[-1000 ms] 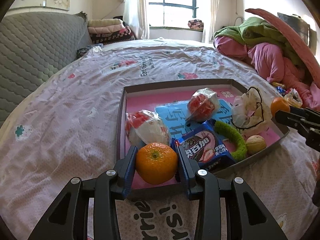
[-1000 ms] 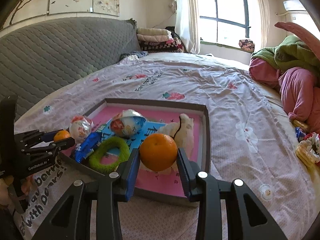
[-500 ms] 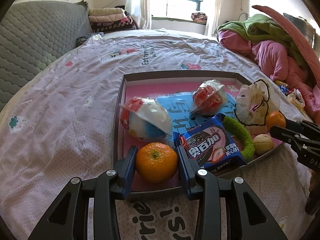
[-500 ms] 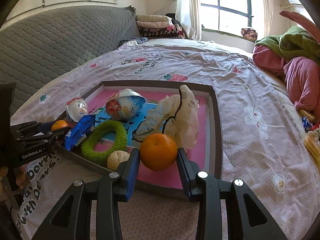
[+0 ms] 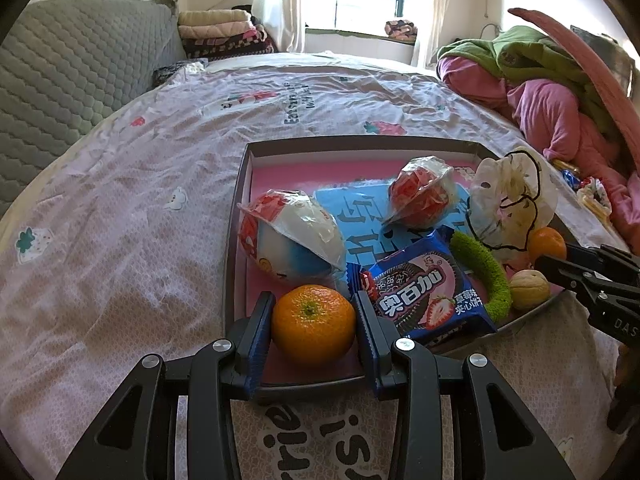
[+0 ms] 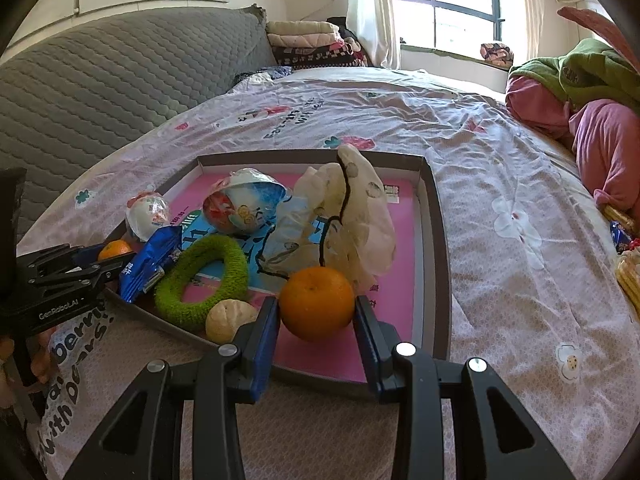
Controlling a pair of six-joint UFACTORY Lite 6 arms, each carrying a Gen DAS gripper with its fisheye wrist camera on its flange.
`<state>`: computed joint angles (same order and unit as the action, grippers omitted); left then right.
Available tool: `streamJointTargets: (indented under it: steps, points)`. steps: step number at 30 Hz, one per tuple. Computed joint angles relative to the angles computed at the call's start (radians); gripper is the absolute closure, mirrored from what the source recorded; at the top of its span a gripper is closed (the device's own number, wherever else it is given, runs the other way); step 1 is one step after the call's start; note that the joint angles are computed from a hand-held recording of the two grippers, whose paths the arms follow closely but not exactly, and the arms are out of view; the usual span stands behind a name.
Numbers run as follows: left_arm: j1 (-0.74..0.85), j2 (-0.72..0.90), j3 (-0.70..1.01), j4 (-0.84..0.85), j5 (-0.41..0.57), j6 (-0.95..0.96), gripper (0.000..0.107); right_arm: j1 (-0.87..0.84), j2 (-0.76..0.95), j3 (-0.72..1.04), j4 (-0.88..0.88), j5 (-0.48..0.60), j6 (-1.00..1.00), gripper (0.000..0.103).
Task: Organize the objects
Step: 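Lower orange into tray and open left tool while right tool releases its orange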
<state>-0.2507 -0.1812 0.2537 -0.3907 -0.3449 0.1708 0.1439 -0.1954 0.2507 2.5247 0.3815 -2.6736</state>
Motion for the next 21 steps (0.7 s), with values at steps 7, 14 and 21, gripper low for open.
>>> streamJointTargets:
  steps: [7,14,21]
  points:
    - [0.015,0.008,0.016,0.028,0.029,-0.017,0.067,-0.011,0.050,0.045,-0.089,-0.010,0.086,0.064]
    - [0.043,0.008,0.015,0.122,0.035,-0.084,0.066,0.000,0.094,0.092,-0.139,-0.045,0.132,0.064]
    - [0.045,0.011,0.018,0.131,0.037,-0.088,0.066,-0.019,0.085,0.089,-0.223,-0.038,0.223,0.064]
